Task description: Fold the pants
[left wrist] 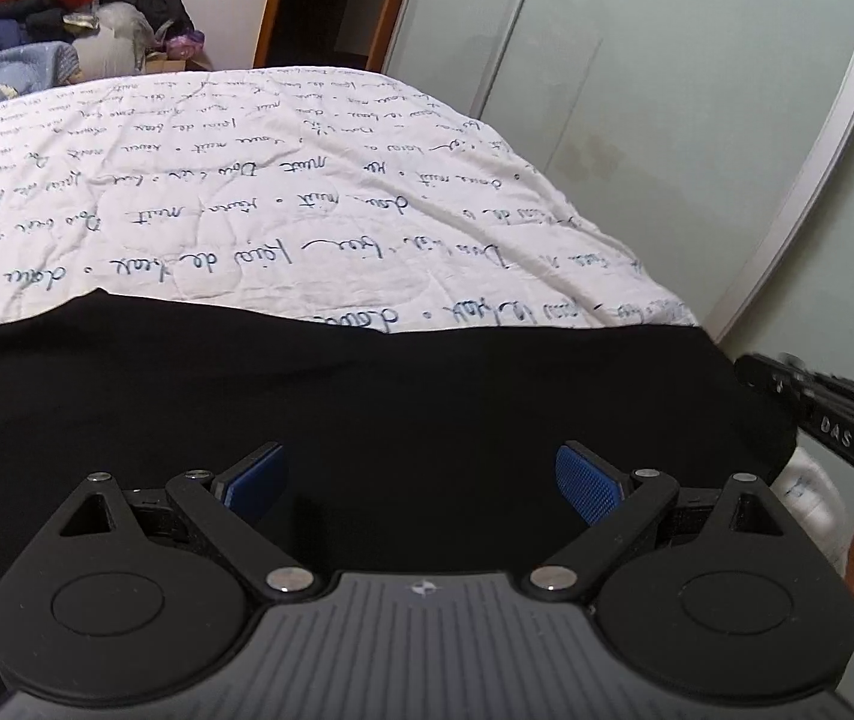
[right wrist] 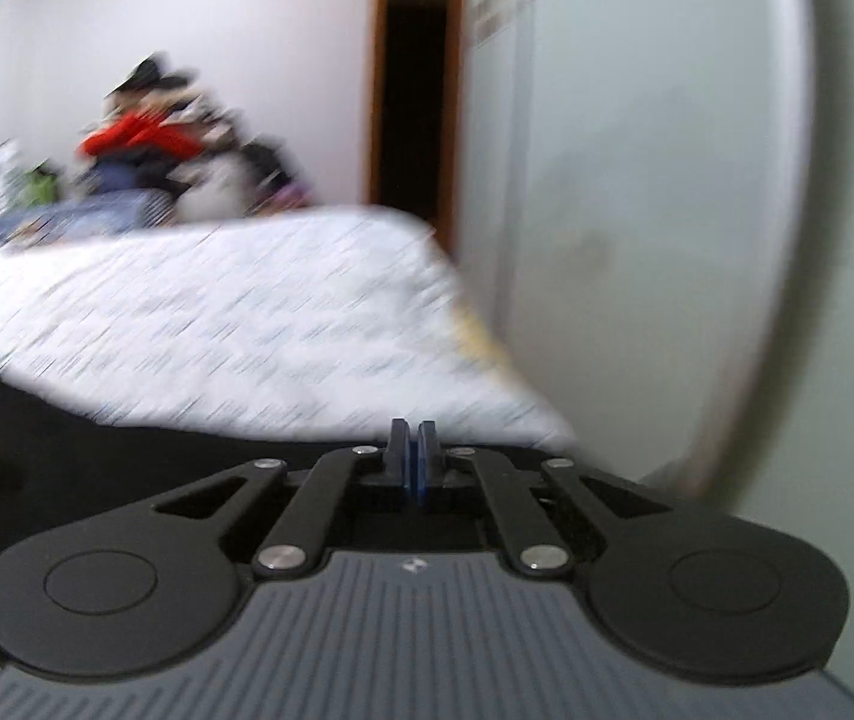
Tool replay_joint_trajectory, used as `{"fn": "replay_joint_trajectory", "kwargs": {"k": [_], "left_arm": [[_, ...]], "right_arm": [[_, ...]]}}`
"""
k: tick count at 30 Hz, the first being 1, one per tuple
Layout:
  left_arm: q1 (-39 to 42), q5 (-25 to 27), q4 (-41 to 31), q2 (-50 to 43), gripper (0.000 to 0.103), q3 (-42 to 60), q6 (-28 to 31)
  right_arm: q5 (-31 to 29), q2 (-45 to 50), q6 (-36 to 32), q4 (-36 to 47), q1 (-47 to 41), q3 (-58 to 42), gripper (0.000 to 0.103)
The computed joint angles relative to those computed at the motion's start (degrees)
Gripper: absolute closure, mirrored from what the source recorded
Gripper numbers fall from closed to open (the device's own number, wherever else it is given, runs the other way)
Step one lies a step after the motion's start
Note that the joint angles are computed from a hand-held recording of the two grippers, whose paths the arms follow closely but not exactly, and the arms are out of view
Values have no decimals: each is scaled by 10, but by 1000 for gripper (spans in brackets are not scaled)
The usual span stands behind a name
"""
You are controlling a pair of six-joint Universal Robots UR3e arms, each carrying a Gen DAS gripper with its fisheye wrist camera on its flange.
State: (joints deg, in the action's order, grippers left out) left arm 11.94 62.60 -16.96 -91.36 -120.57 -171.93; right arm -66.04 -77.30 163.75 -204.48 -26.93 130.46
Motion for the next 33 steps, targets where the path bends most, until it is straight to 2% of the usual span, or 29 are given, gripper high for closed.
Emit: {"fn": "replay_joint_trajectory", "kwargs": {"k": [2,3,5,7,8,10,12,14,16,18,19,21,23,24,25,26,28,30,33], "left_arm": [[-5,12,8,1,6,-4,7],[-6,17,11,2,6,-5,11],[-11,23,15,-2,6,-3,16],[-12,20,14,-7,6,-1,16],[-13,19,13,-9,6,0,16],[-16,18,11,-15,6,2,16],[-22,23,8,-19,6,5,17],[-28,31,6,-22,6,8,19],[-31,38,4,-24,6,11,19],[-30,38,2,-24,6,11,18],[-29,38,2,-23,6,11,18],[-30,42,-1,-23,6,12,18],[-33,48,-6,-25,6,15,20],[-35,52,-7,-25,6,16,22],[-35,54,-7,-24,6,16,24],[-36,57,-7,-24,6,16,25],[-36,61,-6,-23,6,15,26],[-35,62,-8,-22,6,16,24],[-29,52,-15,-20,6,18,18]], "right_arm": [[-1,-11,13,1,-5,23,94],[15,-24,26,9,-26,38,86],[78,-59,76,31,-108,74,59],[137,-72,160,52,-198,94,16],[181,-72,206,70,-257,103,10],[299,-47,262,155,-361,90,10],[391,-9,255,311,-421,53,10],[407,15,243,381,-435,28,11],[377,12,232,380,-426,17,8],[363,3,206,421,-418,8,6],[359,14,217,414,-412,-1,6],[355,39,229,404,-400,-27,6],[349,80,270,352,-378,-51,8],[347,95,279,328,-372,-57,17],[332,116,303,277,-355,-60,34],[307,126,318,249,-339,-68,45],[274,146,328,221,-319,-89,90],[251,165,350,186,-299,-110,94],[210,141,325,132,-279,-98,95]]}}
